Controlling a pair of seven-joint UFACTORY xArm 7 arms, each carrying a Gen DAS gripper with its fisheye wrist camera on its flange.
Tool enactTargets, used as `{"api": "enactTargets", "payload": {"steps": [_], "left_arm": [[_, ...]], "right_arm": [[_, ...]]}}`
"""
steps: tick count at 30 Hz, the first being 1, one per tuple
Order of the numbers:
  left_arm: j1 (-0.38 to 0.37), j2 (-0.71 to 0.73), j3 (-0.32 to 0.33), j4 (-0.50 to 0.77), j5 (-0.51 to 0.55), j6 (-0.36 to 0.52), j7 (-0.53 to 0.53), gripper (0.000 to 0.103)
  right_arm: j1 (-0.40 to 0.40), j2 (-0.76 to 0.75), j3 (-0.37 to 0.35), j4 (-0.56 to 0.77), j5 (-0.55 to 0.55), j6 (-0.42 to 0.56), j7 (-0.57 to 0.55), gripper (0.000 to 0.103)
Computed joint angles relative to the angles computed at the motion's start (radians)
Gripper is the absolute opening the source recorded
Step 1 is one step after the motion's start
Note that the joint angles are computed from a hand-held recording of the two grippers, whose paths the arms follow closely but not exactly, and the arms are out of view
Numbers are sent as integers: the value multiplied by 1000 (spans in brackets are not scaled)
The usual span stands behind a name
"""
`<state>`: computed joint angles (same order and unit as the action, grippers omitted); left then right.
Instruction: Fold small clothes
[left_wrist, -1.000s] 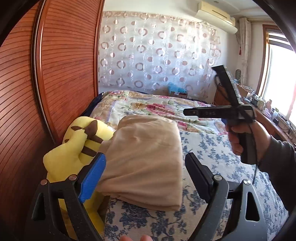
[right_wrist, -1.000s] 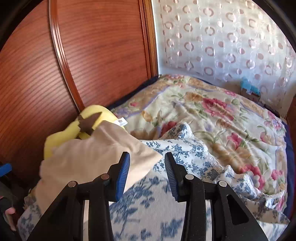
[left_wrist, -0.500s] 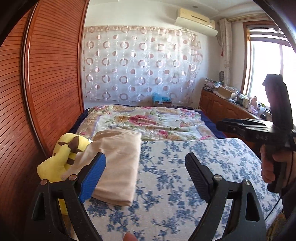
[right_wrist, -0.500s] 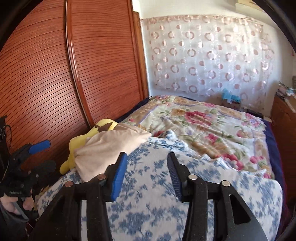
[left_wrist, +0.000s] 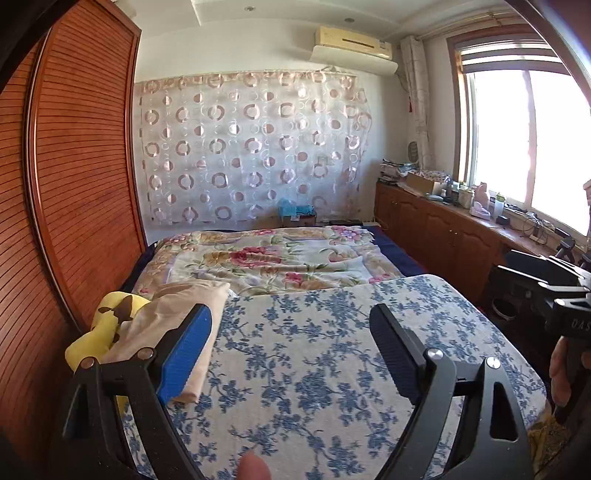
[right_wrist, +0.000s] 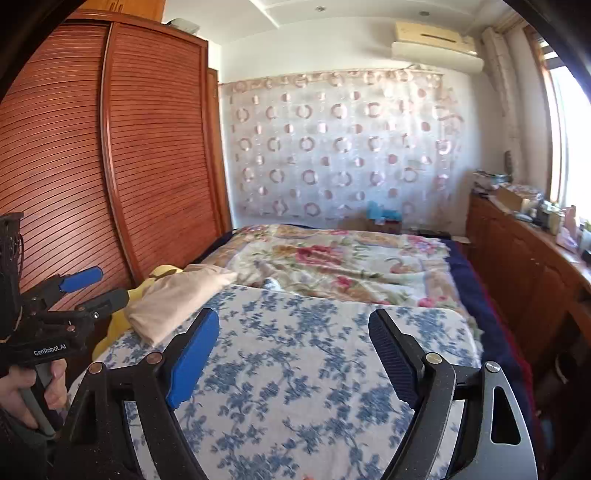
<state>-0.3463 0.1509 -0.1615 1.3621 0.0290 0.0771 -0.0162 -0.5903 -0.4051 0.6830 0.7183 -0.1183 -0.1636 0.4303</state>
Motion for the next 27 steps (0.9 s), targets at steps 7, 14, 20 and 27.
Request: {"api": "enactTargets", "payload": {"steps": [7, 14, 20, 27], "left_arm": [[-50, -35, 33, -32, 107, -1, -111, 88], [-64, -55, 48, -51, 209, -15, -201, 88], [-69, -60, 56, -56, 266, -17, -267, 88], [-45, -64, 35, -55, 256, -11, -260, 88]], "right_arm": [[-144, -144, 159, -54, 37, 8, 138, 85], [-175, -216, 208, -68, 5, 30, 254, 85], [-145, -224, 170, -87, -25, 29, 291, 85], [-122, -222, 137, -95, -51, 33, 299, 85]]}}
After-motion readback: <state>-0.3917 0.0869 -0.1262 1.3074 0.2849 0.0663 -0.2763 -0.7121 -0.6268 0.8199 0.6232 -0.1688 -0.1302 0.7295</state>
